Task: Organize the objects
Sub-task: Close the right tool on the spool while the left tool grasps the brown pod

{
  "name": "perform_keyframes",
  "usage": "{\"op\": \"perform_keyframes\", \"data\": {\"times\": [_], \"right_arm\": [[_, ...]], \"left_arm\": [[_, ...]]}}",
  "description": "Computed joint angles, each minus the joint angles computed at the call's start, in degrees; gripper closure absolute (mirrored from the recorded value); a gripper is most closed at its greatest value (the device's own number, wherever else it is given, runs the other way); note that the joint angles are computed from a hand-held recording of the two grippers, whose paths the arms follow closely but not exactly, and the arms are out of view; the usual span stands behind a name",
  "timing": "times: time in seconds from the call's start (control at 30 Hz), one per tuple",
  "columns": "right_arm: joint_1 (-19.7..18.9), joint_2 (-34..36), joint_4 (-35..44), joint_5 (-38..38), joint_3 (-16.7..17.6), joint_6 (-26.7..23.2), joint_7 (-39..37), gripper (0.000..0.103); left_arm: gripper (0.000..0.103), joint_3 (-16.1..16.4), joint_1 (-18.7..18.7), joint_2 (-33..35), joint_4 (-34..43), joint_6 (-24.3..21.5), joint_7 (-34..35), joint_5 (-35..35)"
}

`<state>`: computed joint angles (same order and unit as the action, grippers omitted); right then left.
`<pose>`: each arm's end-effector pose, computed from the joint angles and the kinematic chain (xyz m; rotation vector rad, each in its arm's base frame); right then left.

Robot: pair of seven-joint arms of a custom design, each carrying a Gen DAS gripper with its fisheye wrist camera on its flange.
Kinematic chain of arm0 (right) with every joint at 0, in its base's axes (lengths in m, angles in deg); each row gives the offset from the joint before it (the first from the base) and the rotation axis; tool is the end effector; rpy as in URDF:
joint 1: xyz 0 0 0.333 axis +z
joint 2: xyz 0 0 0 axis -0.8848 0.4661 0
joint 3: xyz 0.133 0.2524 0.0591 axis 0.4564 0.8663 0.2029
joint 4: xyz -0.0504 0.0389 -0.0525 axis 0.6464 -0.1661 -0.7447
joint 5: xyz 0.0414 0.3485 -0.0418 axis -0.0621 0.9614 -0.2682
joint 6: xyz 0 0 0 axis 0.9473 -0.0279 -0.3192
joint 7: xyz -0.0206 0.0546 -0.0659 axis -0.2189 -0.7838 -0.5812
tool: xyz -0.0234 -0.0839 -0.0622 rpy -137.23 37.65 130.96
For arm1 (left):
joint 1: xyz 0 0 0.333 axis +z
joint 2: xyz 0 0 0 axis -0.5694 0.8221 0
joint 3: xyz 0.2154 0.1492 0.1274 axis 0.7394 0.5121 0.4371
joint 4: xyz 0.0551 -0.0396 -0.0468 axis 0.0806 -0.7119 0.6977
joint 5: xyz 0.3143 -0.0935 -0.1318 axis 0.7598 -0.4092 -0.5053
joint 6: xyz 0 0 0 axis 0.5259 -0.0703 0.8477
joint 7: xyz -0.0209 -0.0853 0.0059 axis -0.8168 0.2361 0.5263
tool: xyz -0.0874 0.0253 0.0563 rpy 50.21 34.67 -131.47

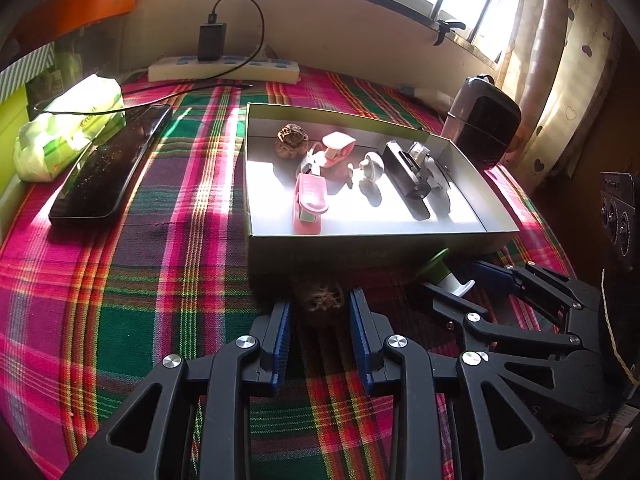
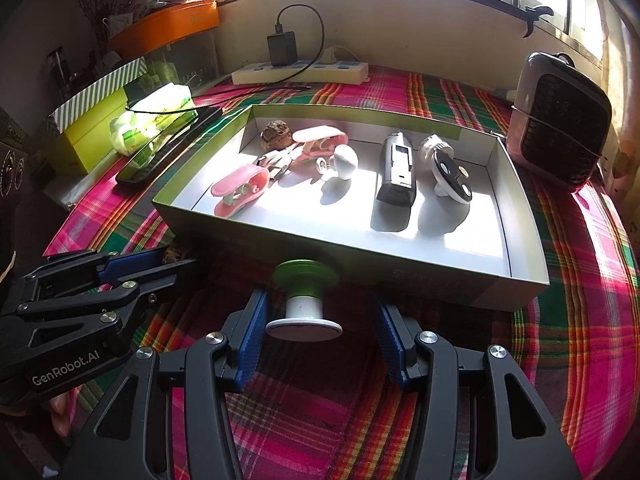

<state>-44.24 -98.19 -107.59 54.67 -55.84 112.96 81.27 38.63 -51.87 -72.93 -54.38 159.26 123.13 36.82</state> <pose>0.4261 0.0611 0.4467 -2.0189 1.4893 -0.4660 0.4356 -0.2353 0.4638 -1.8070 2.0570 -0.9876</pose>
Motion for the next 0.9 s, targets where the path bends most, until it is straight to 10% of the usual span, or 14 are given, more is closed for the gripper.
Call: {"op": "perform_keyframes", "data": {"times": [0.9], "right_arm": [[-1.51,-2.17,-1.58,1.80,-1.38,-0.48,0.26,0.068]], "left_arm": [[0.077,-1.90,2.44,-0.18,0.13,-0.89,-5.36,7.94]]}}
